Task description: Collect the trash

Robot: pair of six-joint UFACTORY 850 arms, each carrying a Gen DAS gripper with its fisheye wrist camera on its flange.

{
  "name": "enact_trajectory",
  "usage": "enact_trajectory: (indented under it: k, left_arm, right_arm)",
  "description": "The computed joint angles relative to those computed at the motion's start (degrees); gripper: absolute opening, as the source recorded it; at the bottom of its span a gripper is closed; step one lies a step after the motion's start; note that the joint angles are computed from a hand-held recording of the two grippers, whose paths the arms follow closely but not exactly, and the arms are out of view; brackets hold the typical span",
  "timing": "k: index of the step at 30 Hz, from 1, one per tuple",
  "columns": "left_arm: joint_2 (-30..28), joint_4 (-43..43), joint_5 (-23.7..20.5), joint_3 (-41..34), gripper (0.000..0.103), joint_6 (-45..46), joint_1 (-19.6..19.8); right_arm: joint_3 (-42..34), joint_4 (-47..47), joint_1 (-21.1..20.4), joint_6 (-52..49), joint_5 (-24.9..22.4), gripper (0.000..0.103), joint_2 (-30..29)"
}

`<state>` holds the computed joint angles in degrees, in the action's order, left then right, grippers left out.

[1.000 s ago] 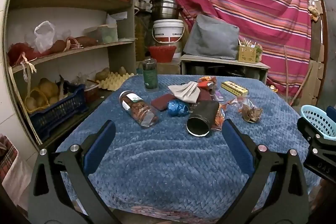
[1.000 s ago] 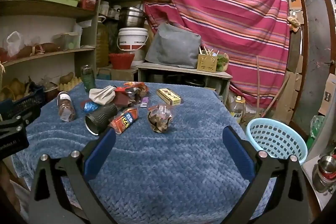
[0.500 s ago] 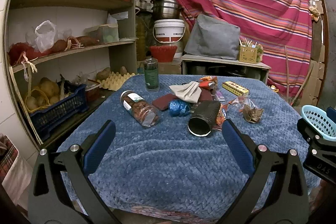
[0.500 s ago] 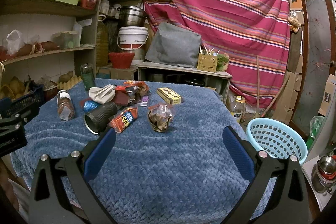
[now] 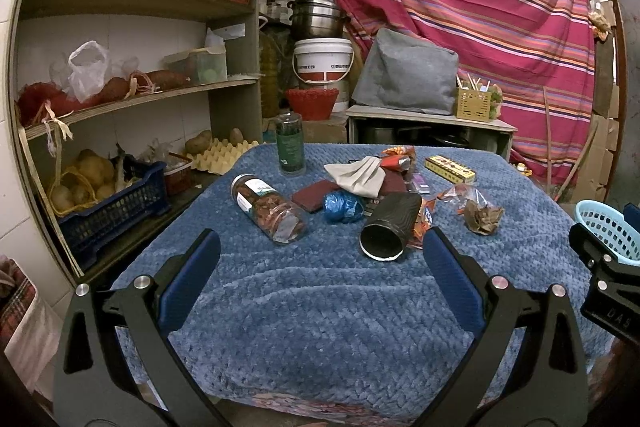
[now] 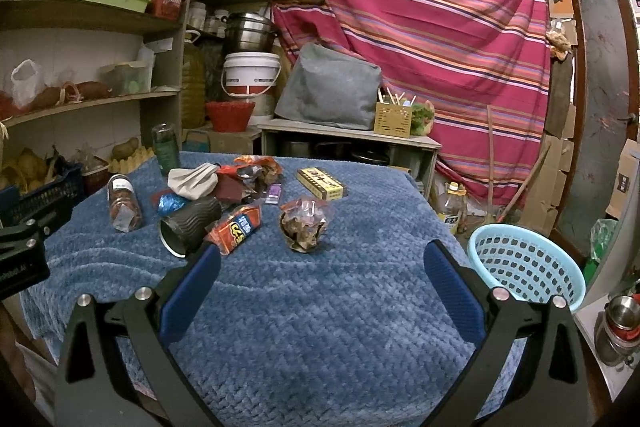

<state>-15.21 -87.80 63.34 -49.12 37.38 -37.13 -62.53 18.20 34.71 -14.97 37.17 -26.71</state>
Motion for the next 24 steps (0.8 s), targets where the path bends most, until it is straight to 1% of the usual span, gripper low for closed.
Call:
enact_trajectory:
  k: [24]
  left_arm:
    - [-0.09, 0.02, 0.18, 0.0, 0.098, -0.1, -0.08]
  right_arm:
    - [-0.09, -0.52, -0.19, 0.51, -0.1, 0.099, -0.11]
